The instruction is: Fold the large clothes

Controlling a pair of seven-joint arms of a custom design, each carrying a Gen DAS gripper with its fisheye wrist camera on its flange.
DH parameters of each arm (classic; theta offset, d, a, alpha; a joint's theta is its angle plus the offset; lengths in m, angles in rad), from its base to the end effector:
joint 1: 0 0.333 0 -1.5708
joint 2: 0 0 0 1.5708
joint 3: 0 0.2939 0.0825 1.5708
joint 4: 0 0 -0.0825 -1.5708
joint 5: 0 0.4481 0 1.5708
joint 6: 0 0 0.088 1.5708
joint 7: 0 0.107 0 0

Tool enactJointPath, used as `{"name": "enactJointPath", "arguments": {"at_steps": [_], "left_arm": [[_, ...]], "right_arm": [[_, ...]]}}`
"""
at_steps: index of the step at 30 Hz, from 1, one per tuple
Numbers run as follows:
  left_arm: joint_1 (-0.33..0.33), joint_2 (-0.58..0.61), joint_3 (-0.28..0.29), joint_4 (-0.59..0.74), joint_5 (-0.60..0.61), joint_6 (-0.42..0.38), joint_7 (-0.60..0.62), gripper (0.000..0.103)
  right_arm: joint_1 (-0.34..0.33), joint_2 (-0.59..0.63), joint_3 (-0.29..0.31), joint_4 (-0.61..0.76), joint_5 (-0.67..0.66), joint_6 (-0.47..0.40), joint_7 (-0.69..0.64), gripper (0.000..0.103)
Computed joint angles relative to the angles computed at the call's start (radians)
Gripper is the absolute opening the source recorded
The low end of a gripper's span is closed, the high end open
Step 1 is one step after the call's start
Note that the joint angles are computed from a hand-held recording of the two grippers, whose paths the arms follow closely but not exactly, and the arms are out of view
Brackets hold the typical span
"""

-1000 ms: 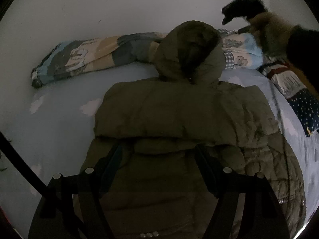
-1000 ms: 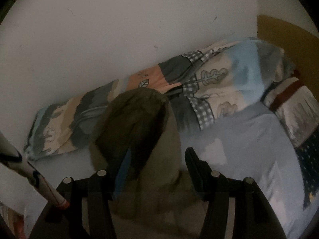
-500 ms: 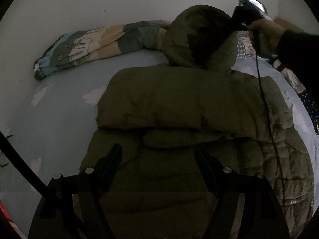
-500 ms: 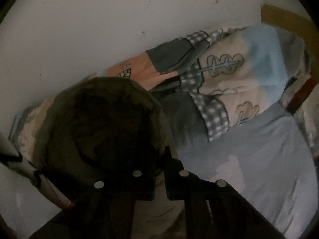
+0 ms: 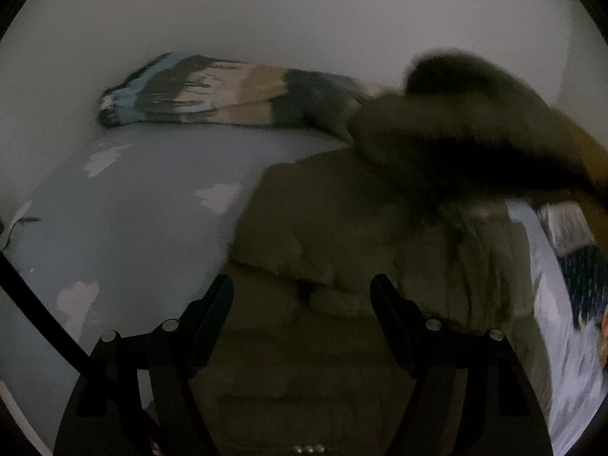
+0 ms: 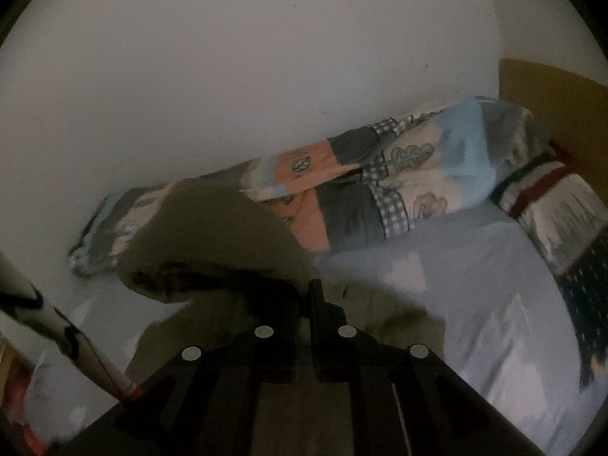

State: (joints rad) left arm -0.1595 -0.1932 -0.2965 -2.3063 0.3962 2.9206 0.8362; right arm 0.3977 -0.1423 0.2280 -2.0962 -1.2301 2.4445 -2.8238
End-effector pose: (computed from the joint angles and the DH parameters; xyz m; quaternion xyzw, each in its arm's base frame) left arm 0.5154 -0.2839 0.4558 -0.6173 0.6764 -0.3431 0.2093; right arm 0.4973 0.3624 0.4902 -0.4587 0.7237 -0.3399 0.3877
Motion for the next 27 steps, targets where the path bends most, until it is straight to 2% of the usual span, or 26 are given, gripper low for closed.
{"name": "enactJointPath", "arguments": {"at_steps": [4, 7, 10, 13, 18, 20, 22, 25, 27], "left_arm": [[0.025, -0.026, 0.003, -0.021, -0.012, 0.037, -0.054, 0.074], [0.002, -0.011, 0.016, -0.013, -0.06, 0.053, -0.017, 0.074], [-0.023, 0.017, 0.016, 0.008, -0.09, 0.048, 0.046, 0.074], [-0.034, 0.057, 0.003, 0.045, -0.061, 0.028, 0.081, 0.074], [-0.038, 0.116, -0.014, 0.11, 0.11, -0.009, 0.02, 0.074], [-0.047, 0.114, -0.003, 0.108, 0.141, -0.002, -0.008, 0.074], [-0.054, 0.119, 0.006, 0.112, 0.143, -0.006, -0.016, 0.074], [-0.062, 0.123, 0.015, 0.113, 0.142, -0.005, -0.037, 0.074], [-0.064, 0.127, 0.015, 0.119, 0.161, -0.015, -0.055, 0.074]], "right_arm": [[0.054, -0.095, 0.076, -0.139, 0.029, -0.081, 0.104, 0.004], [0.083, -0.062, 0.108, -0.178, 0.055, -0.12, 0.199, 0.004], [0.098, 0.016, 0.09, -0.184, 0.069, -0.11, 0.293, 0.004], [0.112, 0.107, 0.046, -0.147, 0.107, -0.12, 0.23, 0.004], [0.118, 0.184, -0.028, -0.148, 0.199, -0.035, 0.19, 0.001], [0.116, 0.175, -0.048, -0.172, 0.188, 0.012, 0.233, 0.001], [0.115, 0.148, -0.052, -0.191, 0.224, 0.03, 0.213, 0.001], [0.118, 0.093, -0.033, -0.204, 0.207, -0.009, 0.231, 0.002], [0.124, 0.071, -0.009, -0.191, 0.174, -0.078, 0.228, 0.002]]}}
